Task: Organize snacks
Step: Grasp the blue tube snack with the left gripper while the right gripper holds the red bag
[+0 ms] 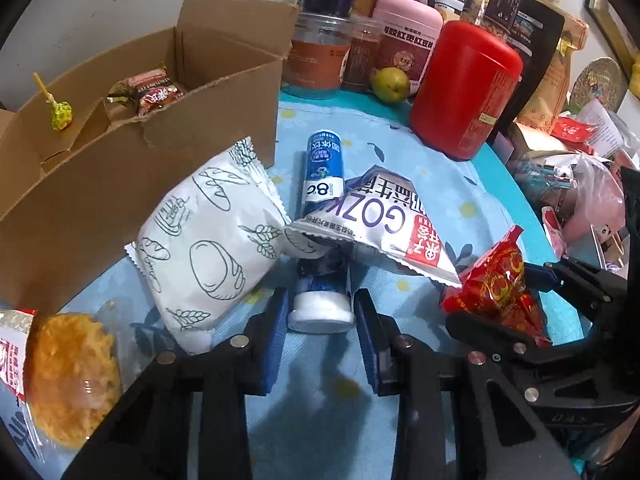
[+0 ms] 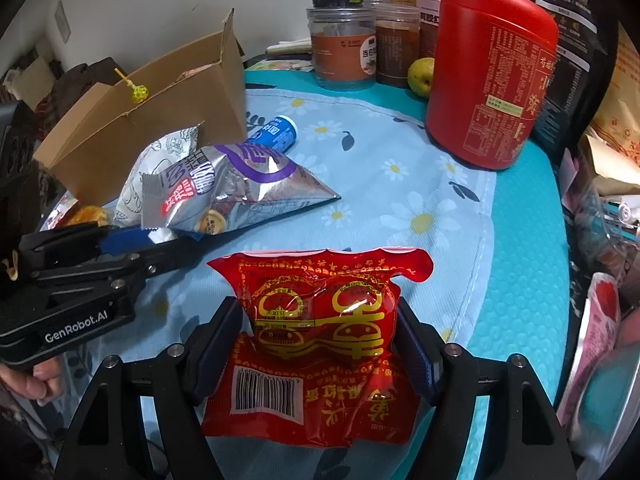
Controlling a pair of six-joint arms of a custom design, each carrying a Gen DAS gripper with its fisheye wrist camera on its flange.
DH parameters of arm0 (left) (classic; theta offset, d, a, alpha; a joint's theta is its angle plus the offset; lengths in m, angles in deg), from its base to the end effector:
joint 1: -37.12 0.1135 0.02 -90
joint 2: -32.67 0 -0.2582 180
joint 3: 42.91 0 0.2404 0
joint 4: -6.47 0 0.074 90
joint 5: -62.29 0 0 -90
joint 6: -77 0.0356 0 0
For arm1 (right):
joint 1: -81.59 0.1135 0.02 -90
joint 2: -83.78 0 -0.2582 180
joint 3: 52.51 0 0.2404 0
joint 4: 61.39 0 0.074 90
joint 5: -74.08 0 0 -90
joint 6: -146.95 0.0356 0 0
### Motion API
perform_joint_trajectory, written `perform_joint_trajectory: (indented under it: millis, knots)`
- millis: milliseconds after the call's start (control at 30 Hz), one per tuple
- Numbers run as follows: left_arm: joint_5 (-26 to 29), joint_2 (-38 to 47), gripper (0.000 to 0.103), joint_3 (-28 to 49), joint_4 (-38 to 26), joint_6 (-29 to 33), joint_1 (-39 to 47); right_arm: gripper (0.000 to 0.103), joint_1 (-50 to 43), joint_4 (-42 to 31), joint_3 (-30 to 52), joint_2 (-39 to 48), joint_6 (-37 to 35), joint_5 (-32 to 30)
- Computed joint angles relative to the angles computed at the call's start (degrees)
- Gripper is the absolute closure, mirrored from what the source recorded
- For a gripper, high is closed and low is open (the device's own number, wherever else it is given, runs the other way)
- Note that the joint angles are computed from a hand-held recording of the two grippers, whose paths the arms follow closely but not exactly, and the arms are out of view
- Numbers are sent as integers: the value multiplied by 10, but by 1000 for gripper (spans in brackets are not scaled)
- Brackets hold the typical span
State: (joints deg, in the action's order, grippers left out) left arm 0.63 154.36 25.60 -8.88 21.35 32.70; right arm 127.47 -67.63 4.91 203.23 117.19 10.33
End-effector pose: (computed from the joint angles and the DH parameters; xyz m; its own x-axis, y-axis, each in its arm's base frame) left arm 0.3360 -0.0429 0.0427 -0.6300 0.5468 -0.5514 0.7226 0.6730 -0.1582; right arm 0.2194 0.2036 0.0276 -0.7810 0.3131 -0.5404 0.2984 0.9472 0.1175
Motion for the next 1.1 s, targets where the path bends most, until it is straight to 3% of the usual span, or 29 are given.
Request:
perform_joint_trajectory:
  millis: [233, 567, 900, 1100]
  knots:
    - [15, -28, 70, -22, -38, 32, 31, 28, 32, -29, -2, -15, 31, 16]
    - [20, -93, 70, -92, -111, 156, 126, 28, 120, -89, 23, -20, 98, 43]
    - [22, -143, 70, -140, -184, 280, 230, 28, 178, -76, 65, 18, 108, 26]
    - [-6, -127, 70, -143, -190, 302, 241, 28, 191, -67, 66, 24, 119, 22]
